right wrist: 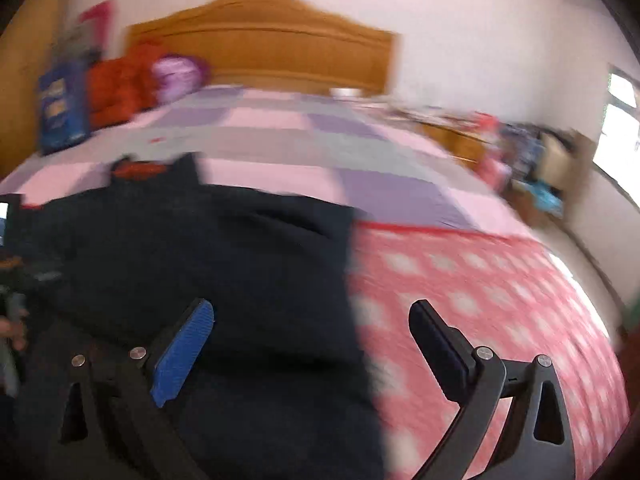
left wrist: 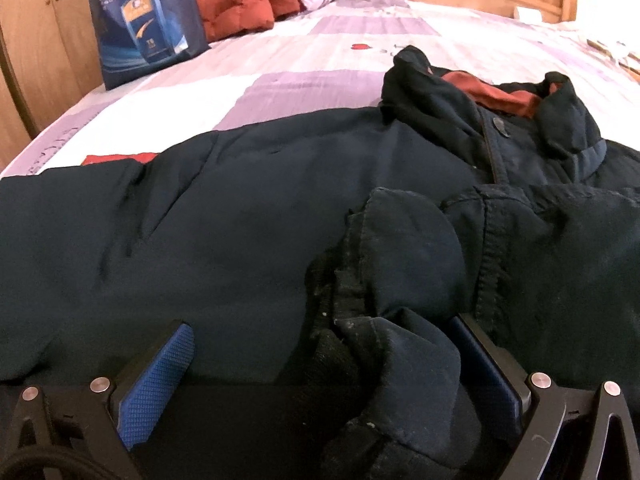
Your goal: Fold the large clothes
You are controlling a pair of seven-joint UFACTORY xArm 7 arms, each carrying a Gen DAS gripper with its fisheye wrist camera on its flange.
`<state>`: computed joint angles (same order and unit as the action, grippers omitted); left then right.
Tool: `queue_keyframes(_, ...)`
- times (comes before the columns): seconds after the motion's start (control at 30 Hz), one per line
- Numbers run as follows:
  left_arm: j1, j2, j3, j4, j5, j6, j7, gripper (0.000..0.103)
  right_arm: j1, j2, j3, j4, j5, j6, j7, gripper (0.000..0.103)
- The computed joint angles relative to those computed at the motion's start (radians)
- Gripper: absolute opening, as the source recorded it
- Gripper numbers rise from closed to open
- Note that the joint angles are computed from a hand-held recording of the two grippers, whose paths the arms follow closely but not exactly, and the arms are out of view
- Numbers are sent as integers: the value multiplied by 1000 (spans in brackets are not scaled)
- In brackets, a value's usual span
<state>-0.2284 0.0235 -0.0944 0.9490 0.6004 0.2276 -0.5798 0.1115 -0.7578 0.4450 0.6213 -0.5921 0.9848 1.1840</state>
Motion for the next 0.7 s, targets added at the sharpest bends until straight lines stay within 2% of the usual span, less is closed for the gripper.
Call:
queue_keyframes(0.03, 0, 0, 0, 0, -2, 1, 2, 103, -22, 90, -18, 36, -25, -74, -22, 100)
queue_keyframes(0.1, -1, -1, -1, -2, -8, 2, 8, 103, -32, 222, -49, 90, -93, -135, -48, 100)
queue_keyframes(0.17, 1, -2, -1, -6, -37, -3, 32, 103, -83, 301, -50, 125, -111, -77, -52, 97)
queue_keyframes(0.2, 2, -1, -2, -6, -44, -5, 39, 103, -136, 286, -58, 97, -84, -29, -13, 96)
queue_keyframes(0.23, 1, 0, -2, -8, -48, -8, 44, 103, -146, 237, -107, 49, -30, -24, 19, 97)
queue_keyframes(0.27, 1, 0, -2, -10, -47, -13, 45, 103, -129, 146, -198, -28, 39, -60, 70, 97)
queue_keyframes(0.3, 1, 0, -2, -12, -56, -19, 52, 103, -121, 61, -247, -86, 74, -64, 117, 97)
queue_keyframes(0.33, 2, 1, -1, -14, -66, -22, 58, 103, -119, 6, -254, -107, 72, -41, 127, 97)
queue_keyframes(0.4, 0, 1, 0, -14, -60, -22, 51, 103, -148, -39, -192, -95, 50, 15, 85, 96)
queue_keyframes(0.43, 0, 1, 1, -13, -58, -21, 51, 103, -155, -42, -172, -85, 40, 10, 50, 96)
queue_keyframes(0.5, 0, 2, 2, -13, -43, -22, 41, 103, -138, 16, -199, -55, 13, -74, -27, 96)
queue_keyframes(0.53, 0, 2, 3, -13, -37, -21, 36, 103, -143, 92, -198, -13, -3, -90, -88, 96)
queue_keyframes(0.6, 0, 1, 3, -14, -35, -22, 38, 103, -178, 235, -195, 61, -36, -61, -171, 96)
queue_keyframes(0.67, 0, 1, -1, -17, -64, -28, 74, 103, -207, 275, -266, 71, -23, -91, -151, 98)
queue_keyframes(0.7, -2, 1, -2, -16, -59, -28, 75, 103, -223, 276, -277, 77, -24, -82, -131, 101)
